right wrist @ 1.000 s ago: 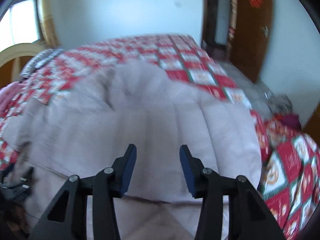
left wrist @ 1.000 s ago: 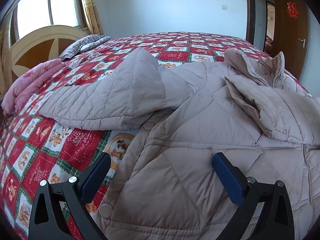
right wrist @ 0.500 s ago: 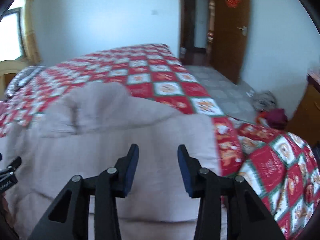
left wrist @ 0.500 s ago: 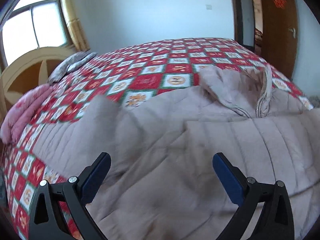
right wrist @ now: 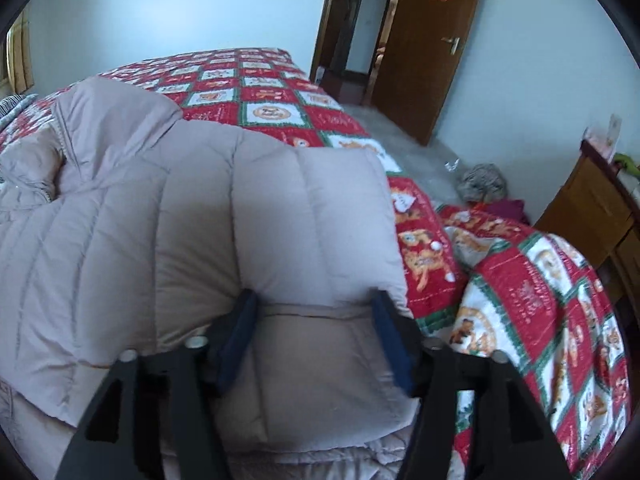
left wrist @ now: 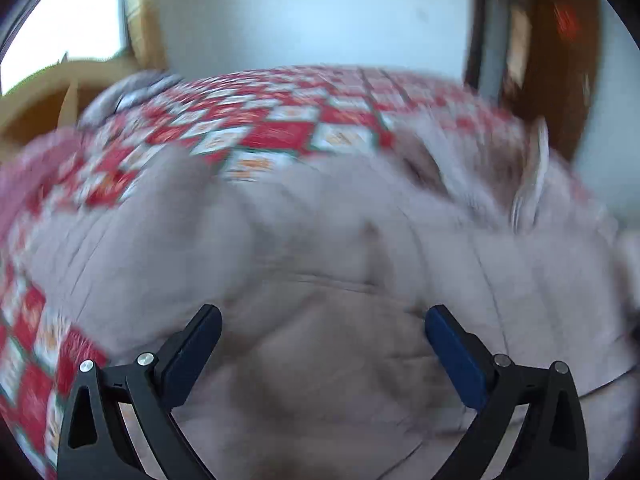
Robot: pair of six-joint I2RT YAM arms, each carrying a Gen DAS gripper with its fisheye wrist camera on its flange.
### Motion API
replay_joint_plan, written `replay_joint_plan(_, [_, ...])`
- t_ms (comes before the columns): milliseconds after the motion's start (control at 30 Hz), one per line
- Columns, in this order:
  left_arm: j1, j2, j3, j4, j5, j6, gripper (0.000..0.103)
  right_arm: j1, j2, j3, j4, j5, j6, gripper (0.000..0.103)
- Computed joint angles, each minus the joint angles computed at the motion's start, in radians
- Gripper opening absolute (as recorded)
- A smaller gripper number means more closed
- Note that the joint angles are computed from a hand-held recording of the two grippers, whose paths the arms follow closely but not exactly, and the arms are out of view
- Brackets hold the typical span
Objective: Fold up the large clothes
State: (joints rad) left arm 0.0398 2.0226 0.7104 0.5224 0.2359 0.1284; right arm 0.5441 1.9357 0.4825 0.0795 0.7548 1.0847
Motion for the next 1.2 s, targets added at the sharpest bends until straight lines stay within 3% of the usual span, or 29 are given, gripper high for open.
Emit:
replay_joint_plan(33, [0.059, -0.020, -0.004, 0.003, 0.047, -0.013, 0.102, -0.012, -0.011, -0.017, 0.028, -0.005, -0.004, 0.086])
replay_joint_plan(100, [0.229, -0.053, 0.034, -0.010, 0.109, -0.039, 0.102, -0.032, -0.037, -0.076, 0.129, -0.031, -0.027, 0.098])
replay_joint_plan(200, [0.383, 0.030, 0.226, -0.091, 0.026, -0.084, 0.102, -0.010, -0.042, -0.097, 0.173, -0.032, -0.005, 0.098])
replay_joint_plan(300, [0.476, 0.185, 0.478, -0.207, -0.094, -0.167, 0.102, 0.038, -0.034, -0.060, 0.100, 0.037, 0.040, 0.098])
replay_joint_plan(367, [0.512, 0.291, 0.635, -0.271, -0.106, -0.219, 0.102, 0.082, -0.022, -0.029, 0.023, 0.069, 0.079, 0.098])
replay_joint_plan(467, [0.528, 0.471, 0.945, -0.503, -0.096, -0.272, 0.100, 0.090, 0.020, 0.029, -0.038, 0.078, 0.063, 0.098])
replay_joint_plan(567, [0.516, 0.622, 1.196, -0.693, -0.063, -0.330, 0.062, 0.085, 0.034, 0.042, -0.047, 0.079, 0.053, 0.098])
replay_joint_plan(600, [0.514, 0.665, 1.262, -0.736, -0.043, -0.349, 0.059, 0.085, 0.034, 0.040, -0.044, 0.077, 0.053, 0.098])
replay_joint_plan(633, [0.509, 0.675, 1.277, -0.751, -0.055, -0.359, 0.059, 0.075, 0.036, 0.037, -0.030, 0.071, 0.041, 0.098])
replay_joint_plan(767, [0.475, 0.658, 1.186, -0.622, -0.139, -0.322, 0.059, 0.083, 0.046, 0.045, -0.053, 0.068, 0.058, 0.098])
replay_joint_plan(833, [0.481, 0.641, 1.132, -0.564, -0.127, -0.323, 0.053, 0.084, 0.052, 0.055, -0.066, 0.068, 0.061, 0.098])
replay_joint_plan(900, [0.500, 0.635, 1.119, -0.549, -0.103, -0.347, 0.029, 0.083, 0.053, 0.054, -0.064, 0.067, 0.059, 0.098])
replay_joint_plan(933, [0.514, 0.631, 1.110, -0.542, -0.072, -0.360, 0.025, 0.079, 0.053, 0.051, -0.056, 0.065, 0.053, 0.098])
replay_joint_plan(1000, [0.530, 0.623, 1.111, -0.561, -0.004, -0.343, 0.005, 0.080, 0.053, 0.049, -0.053, 0.064, 0.055, 0.098])
replay_joint_plan(1067, [0.522, 0.603, 1.091, -0.530, 0.019, -0.305, 0.004, 0.075, 0.049, 0.040, -0.036, 0.060, 0.048, 0.098])
replay_joint_plan(1200, [0.480, 0.364, 0.758, -0.256, 0.035, -0.222, 0.004, 0.071, 0.043, 0.027, -0.014, 0.053, 0.047, 0.098])
